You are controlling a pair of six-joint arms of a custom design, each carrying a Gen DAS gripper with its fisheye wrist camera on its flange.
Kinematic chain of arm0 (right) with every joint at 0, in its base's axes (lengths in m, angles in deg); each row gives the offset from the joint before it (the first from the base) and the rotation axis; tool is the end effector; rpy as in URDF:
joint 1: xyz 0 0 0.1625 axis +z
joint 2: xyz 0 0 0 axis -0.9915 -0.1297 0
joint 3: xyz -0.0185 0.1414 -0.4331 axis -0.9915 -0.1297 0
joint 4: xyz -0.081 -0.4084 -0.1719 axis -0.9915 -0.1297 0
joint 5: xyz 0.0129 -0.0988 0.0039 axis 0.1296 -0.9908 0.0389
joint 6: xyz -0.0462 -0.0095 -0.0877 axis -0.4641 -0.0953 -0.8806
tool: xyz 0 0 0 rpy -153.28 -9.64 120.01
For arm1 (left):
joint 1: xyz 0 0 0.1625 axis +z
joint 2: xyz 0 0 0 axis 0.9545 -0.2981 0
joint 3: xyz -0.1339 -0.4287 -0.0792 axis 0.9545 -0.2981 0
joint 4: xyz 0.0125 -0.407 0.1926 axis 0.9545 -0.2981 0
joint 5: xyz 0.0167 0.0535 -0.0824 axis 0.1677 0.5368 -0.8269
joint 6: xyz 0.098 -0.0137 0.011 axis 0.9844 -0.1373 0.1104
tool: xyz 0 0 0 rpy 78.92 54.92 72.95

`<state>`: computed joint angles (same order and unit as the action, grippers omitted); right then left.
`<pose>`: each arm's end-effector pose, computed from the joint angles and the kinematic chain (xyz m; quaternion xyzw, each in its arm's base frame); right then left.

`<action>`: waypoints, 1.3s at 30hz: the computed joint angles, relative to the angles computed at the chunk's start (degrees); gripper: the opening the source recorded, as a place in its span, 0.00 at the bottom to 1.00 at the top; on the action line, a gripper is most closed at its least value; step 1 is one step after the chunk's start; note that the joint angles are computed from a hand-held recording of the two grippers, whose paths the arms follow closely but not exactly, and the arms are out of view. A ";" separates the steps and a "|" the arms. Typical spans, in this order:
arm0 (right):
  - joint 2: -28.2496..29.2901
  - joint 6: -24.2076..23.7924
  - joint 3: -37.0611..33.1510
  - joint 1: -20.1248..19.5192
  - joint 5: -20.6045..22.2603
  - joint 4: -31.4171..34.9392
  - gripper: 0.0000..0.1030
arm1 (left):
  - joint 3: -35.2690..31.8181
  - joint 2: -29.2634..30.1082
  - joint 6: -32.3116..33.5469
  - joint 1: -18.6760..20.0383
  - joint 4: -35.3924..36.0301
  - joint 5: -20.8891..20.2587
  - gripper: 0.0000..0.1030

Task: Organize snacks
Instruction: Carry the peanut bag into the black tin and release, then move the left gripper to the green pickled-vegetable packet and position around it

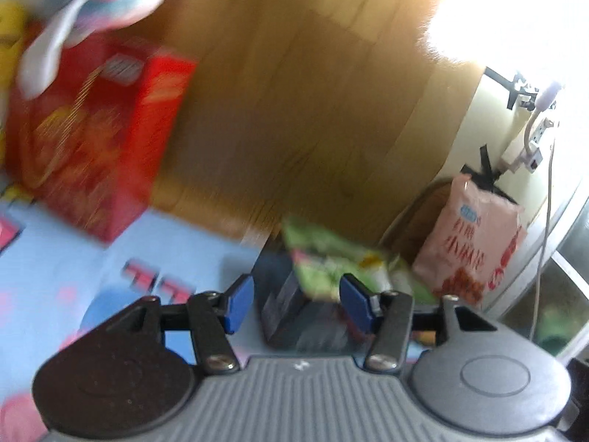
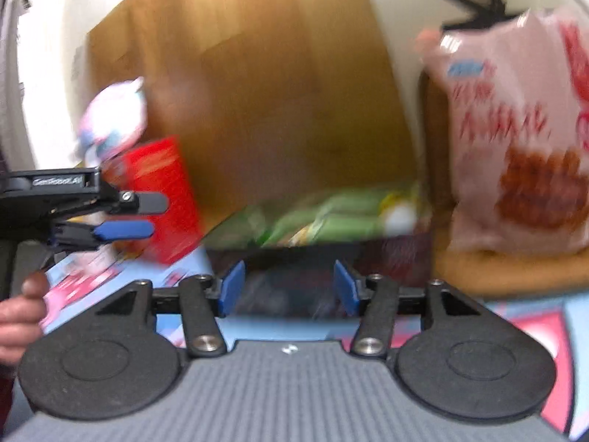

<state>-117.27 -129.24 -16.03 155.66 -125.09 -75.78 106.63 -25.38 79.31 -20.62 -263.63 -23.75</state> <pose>-0.0749 -0.8597 0.2842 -0.4322 0.8436 -0.3178 0.0227 -0.3165 -0.7547 -0.0131 -0.0289 0.8067 -0.5576 0.1939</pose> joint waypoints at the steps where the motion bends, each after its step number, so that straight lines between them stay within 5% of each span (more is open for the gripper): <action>1: -1.02 -1.99 0.68 -0.33 -0.72 3.78 0.56 | 2.90 -1.06 -2.34 -0.33 0.12 0.00 0.51; 5: -4.69 -10.09 5.67 -0.67 -5.26 11.47 0.56 | 10.64 -2.92 -10.30 -1.50 0.59 0.11 0.51; 9: -6.83 -16.51 11.13 0.54 -12.87 10.86 0.68 | 14.72 -3.30 -14.88 -2.40 1.05 -0.96 0.51; 12: -8.96 -21.24 16.33 0.54 -13.42 5.70 0.56 | 16.53 -3.40 -18.41 -2.51 2.58 -2.45 0.51; 19: -11.60 -18.62 19.16 -1.53 -10.09 3.53 0.44 | 16.39 -1.67 -17.02 -3.25 0.98 -4.62 0.55; 22: -12.28 -14.24 18.77 -2.78 -8.84 3.99 0.43 | 15.30 -0.57 -15.80 -3.20 -0.05 -6.52 0.68; 26: -12.92 -8.40 17.55 -4.48 -6.58 7.06 0.40 | 13.68 1.18 -12.58 -3.13 -2.00 -9.43 0.70; 39: -13.31 -9.59 18.06 -4.52 -6.59 7.55 0.43 | 12.89 2.11 -10.03 -3.31 -2.95 -9.24 0.70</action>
<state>-130.58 -138.82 2.03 151.14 -131.68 -68.23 119.52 -23.26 69.28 -23.93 -266.58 -32.99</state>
